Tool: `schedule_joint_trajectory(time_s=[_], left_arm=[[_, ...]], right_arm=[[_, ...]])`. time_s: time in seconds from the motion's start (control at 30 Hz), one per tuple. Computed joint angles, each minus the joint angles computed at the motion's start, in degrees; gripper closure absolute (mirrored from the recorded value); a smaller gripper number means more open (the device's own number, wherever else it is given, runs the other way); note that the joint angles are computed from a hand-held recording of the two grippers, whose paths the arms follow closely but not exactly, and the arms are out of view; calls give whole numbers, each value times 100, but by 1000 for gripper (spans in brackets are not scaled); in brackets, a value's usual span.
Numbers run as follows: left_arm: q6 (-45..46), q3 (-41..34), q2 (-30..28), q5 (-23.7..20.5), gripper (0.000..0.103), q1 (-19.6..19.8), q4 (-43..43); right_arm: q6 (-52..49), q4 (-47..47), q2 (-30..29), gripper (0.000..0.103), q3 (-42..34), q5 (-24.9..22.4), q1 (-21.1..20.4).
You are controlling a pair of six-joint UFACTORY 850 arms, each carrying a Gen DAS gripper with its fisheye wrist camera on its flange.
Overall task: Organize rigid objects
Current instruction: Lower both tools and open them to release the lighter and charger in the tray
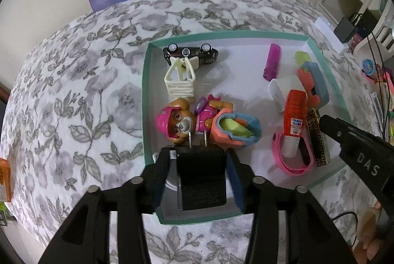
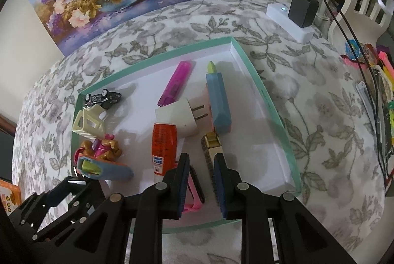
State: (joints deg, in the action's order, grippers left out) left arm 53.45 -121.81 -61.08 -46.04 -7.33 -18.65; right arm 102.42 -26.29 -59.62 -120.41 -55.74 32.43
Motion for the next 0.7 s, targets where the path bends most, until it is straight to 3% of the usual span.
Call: schedule_joint_trajectory(time_s=[0.23, 0.7], left_arm=[[-153, -318, -134, -206, 44, 81, -81], [-352, -800, -333, -456, 40, 298, -302]], right_arm=[[-232, 80, -191, 78, -345, -224, 28], [-521, 20, -574, 61, -1104, -618, 131]])
